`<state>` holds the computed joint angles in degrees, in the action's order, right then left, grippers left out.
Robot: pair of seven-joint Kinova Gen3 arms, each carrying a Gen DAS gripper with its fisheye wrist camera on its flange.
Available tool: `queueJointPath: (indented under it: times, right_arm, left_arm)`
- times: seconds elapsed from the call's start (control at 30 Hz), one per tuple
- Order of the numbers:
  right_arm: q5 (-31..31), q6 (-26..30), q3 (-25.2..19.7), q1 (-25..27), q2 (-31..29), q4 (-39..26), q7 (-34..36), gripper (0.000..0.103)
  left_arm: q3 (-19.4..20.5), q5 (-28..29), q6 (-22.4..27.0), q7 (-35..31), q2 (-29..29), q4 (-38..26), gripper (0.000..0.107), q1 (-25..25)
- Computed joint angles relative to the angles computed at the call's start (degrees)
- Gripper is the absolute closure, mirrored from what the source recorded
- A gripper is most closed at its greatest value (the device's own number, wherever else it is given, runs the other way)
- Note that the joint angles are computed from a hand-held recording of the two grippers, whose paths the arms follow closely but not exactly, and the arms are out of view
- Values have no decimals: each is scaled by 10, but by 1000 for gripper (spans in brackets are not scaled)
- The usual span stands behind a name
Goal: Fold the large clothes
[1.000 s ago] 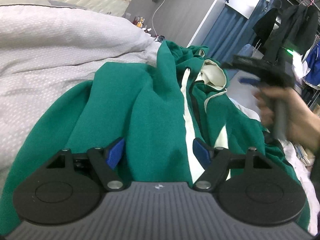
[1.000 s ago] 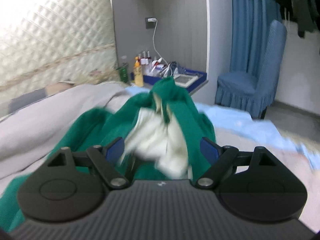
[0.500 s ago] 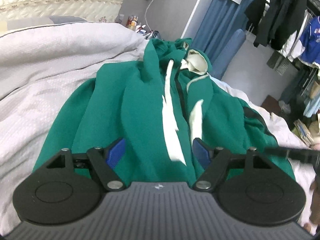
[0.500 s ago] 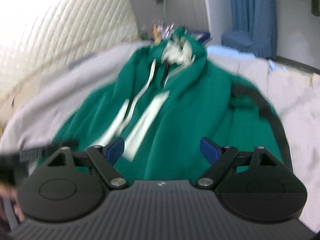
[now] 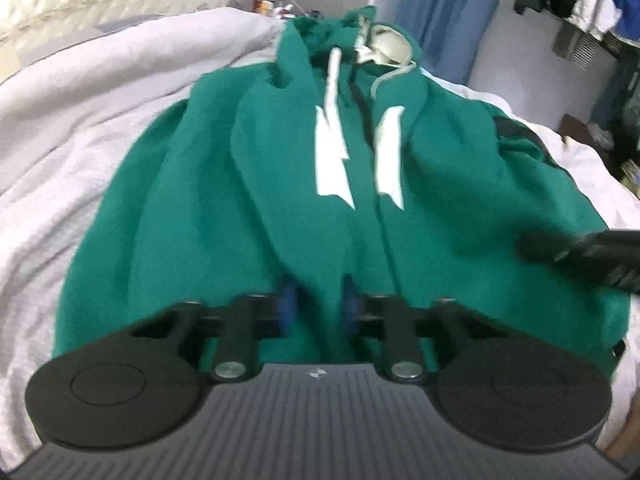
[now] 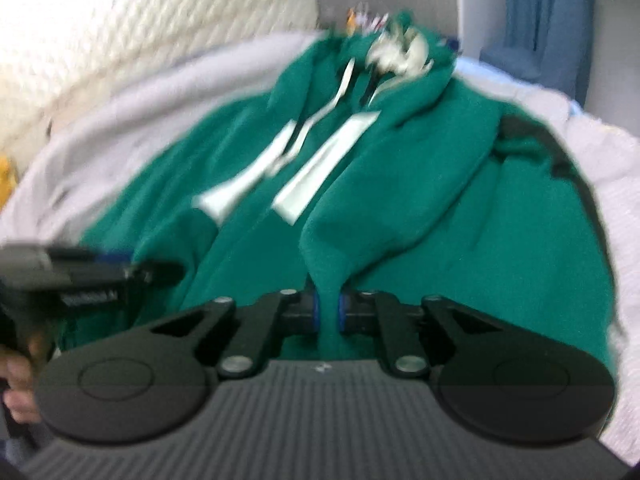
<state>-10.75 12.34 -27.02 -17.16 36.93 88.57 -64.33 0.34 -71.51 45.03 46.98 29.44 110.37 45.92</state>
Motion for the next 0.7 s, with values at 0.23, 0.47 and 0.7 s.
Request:
queueJointPath:
  times: [0.23,0.47,0.7]
  right_arm:
    - [-97,-36,-144,173,-6,3,67,94]
    - [13,8,-38,143,-12,-127,-57,94]
    - [92,42,147,47,60,-313,-215,94]
  left_arm:
    - [7,-29,95,57,-75,54,103,10]
    - [21,9,171,-91,-204,74,104,-87]
    - [-23,6,182,-234,-248,44,104,-233]
